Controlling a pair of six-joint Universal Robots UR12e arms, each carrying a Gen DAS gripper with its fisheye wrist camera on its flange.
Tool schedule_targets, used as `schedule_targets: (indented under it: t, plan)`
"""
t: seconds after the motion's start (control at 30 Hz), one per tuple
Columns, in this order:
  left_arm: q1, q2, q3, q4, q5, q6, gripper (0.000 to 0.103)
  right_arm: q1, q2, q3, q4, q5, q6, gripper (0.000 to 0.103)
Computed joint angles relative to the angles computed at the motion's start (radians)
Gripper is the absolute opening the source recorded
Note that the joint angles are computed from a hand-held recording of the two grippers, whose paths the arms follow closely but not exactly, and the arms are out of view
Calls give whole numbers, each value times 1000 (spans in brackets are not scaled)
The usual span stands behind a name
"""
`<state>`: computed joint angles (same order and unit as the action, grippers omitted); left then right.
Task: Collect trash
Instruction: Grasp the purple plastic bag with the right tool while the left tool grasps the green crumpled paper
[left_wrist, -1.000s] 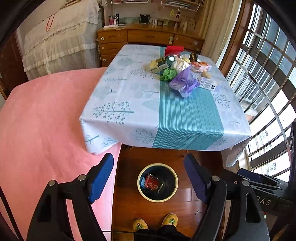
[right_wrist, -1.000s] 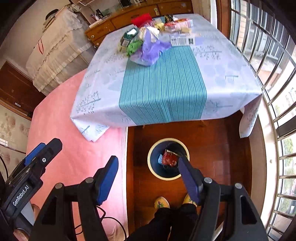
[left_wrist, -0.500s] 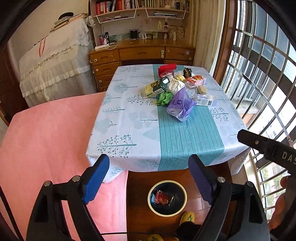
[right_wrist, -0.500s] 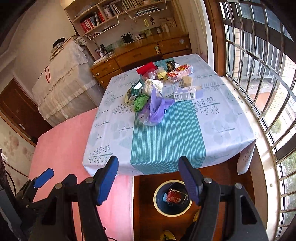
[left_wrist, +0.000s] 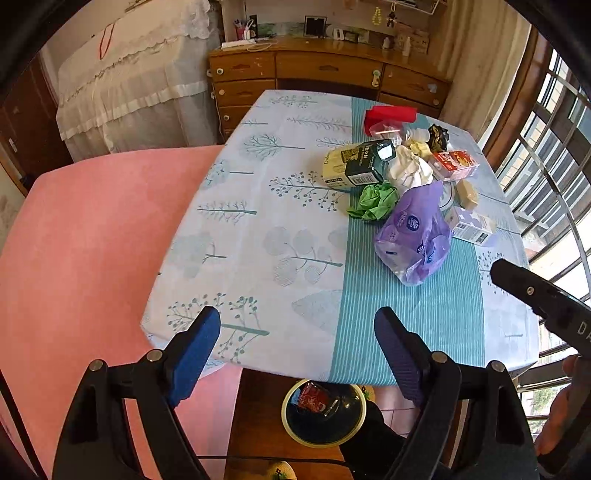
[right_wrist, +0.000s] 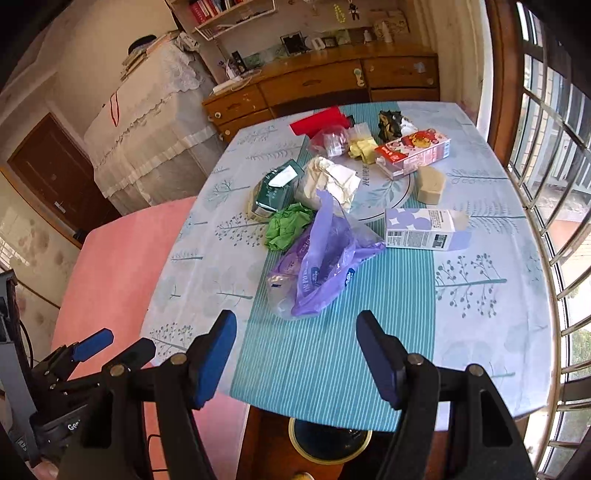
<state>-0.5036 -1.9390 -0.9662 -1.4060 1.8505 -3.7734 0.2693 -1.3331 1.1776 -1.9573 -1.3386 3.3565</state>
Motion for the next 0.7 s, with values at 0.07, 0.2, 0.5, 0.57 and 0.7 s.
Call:
schedule_targets:
  t: [0.07, 0.2, 0.5, 0.57, 0.7]
  plan:
    - [4, -48, 59, -41, -8, 2, 75, -12, 41, -43, 69, 24, -24, 70]
    - [10, -146, 187, -162, 0, 18, 50, -30, 115, -115, 163, 77, -34, 80]
    - [63, -213, 278, -228, -130, -80, 57, 4, 262, -277, 320, -34, -14, 83]
    - [69, -230, 309, -251, -140, -89, 59, 9, 273, -291, 346, -44, -34, 81]
    - [78, -263, 363, -265, -165, -94, 60, 12, 271, -283, 315, -54, -109, 32]
